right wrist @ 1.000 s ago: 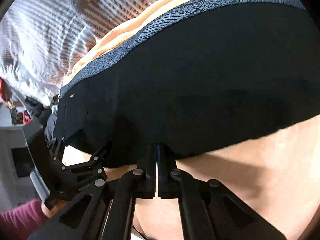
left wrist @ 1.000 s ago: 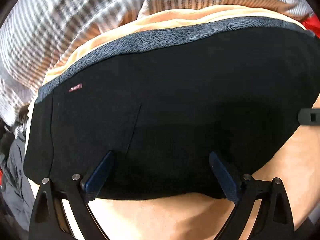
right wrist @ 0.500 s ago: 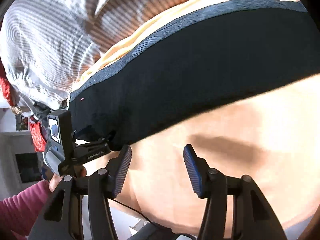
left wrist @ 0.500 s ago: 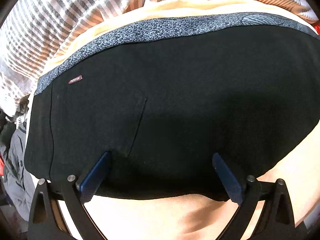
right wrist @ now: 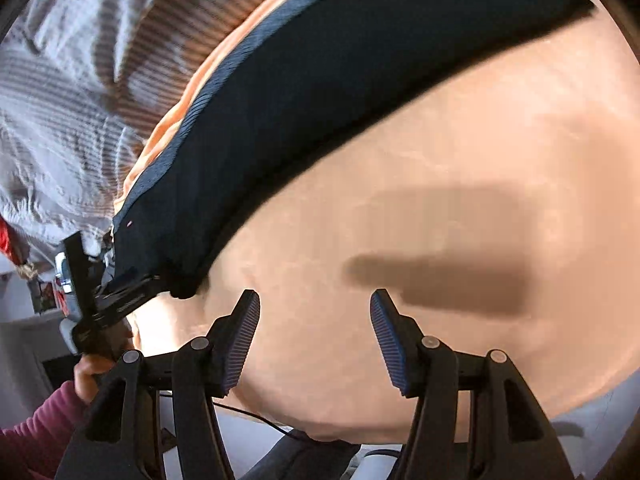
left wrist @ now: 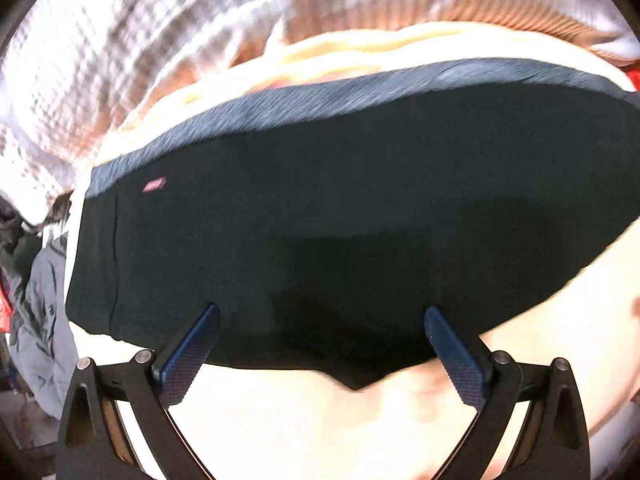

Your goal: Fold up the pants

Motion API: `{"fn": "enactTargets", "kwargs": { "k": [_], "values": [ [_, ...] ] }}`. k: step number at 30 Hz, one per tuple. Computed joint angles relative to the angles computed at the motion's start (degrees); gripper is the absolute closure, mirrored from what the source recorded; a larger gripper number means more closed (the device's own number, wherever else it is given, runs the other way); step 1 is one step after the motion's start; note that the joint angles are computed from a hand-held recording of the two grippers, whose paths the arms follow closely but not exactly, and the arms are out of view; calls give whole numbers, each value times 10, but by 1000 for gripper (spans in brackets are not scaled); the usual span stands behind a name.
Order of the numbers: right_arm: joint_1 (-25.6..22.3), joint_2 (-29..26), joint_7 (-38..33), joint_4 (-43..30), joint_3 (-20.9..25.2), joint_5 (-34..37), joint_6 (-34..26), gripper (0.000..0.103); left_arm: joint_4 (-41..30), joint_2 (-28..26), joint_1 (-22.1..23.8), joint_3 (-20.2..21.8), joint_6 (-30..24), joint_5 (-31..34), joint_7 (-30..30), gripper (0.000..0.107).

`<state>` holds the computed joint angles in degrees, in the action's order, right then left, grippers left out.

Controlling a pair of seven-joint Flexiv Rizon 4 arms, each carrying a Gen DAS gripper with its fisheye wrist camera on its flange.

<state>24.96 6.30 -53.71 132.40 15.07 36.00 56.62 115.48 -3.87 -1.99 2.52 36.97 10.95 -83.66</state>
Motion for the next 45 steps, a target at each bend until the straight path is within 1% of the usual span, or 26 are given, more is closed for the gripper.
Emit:
{"fn": "enactTargets", "kwargs": {
  "k": [4,8,12,15,17,19,22,23,24,25,26,27,28,29,30,32,33,35,36,37,38,39,40,42,43,45],
  "values": [
    [-14,20,10,18,-9,-10,-1,41,-22,-15,-21,-23,1,-43,-13,5],
    [-36,35,15,36,-26,-29,21,41,-60,-51,-52,-44,15,-72,-43,5],
    [-60,31,20,45,-43,-63,46,41,-101,-95,-86,-56,35,-89,-94,5],
    [-98,28,85,62,-39,-177,80,41,-130,-127,-107,-58,45,-102,-134,5],
    [-135,20,152,72,-38,-295,97,41,-156,-152,-121,-58,41,-96,-154,5],
    [-151,5,164,69,-53,-348,115,41,-182,-169,-134,-54,28,-85,-167,5],
    [-164,-27,130,54,-77,-372,134,41,-220,-199,-150,-56,27,-81,-179,5],
    [-167,-37,113,49,-82,-372,134,41,-234,-208,-155,-56,27,-79,-180,5],
    [-168,-51,89,40,-88,-362,122,43,-254,-222,-161,-56,25,-75,-182,5],
    [-172,-60,85,30,-91,-346,100,48,-269,-232,-167,-54,22,-70,-184,5],
    [-175,-61,81,28,-90,-319,103,50,-286,-246,-174,-53,22,-66,-187,5],
    [-179,-57,75,29,-88,-297,120,50,-299,-257,-178,-51,21,-64,-190,5],
    [-179,-55,62,30,-86,-285,145,50,-311,-266,-183,-48,18,-62,-195,5],
    [-178,-57,47,27,-84,-281,159,50,-324,-278,-188,-46,11,-62,-201,5],
    [-175,-64,18,15,-82,-266,164,50,-337,-290,-192,-45,-1,-64,-208,5],
    [-168,-98,-83,-38,-75,-185,147,52,-352,-306,-202,-39,-15,-60,-223,5],
    [-169,-122,-119,-67,-68,-156,140,56,-351,-308,-206,-36,-8,-54,-228,5],
    [-178,-160,-169,-110,-55,-120,130,58,-345,-306,-210,-33,8,-47,-232,5],
    [-182,-179,-182,-128,-51,-115,124,58,-343,-307,-212,-33,16,-46,-235,5],
    [-181,-201,-177,-141,-54,-129,120,59,-342,-310,-212,-35,21,-47,-236,5],
    [-183,-213,-173,-145,-55,-140,123,65,-333,-305,-213,-35,27,-48,-238,5],
    [-186,-222,-170,-148,-56,-149,131,74,-327,-303,-211,-37,31,-51,-235,5],
    [-189,-227,-162,-147,-59,-160,141,78,-319,-298,-209,-37,35,-54,-232,5],
    [-190,-225,-119,-135,-77,-194,159,78,-309,-296,-207,-39,48,-59,-228,4],
    [-191,-221,-91,-127,-89,-212,165,78,-286,-284,-198,-38,59,-59,-220,4],
    [-210,-217,-78,-124,-85,-217,168,79,-268,-274,-199,-35,68,-57,-223,4]
  ]
}}
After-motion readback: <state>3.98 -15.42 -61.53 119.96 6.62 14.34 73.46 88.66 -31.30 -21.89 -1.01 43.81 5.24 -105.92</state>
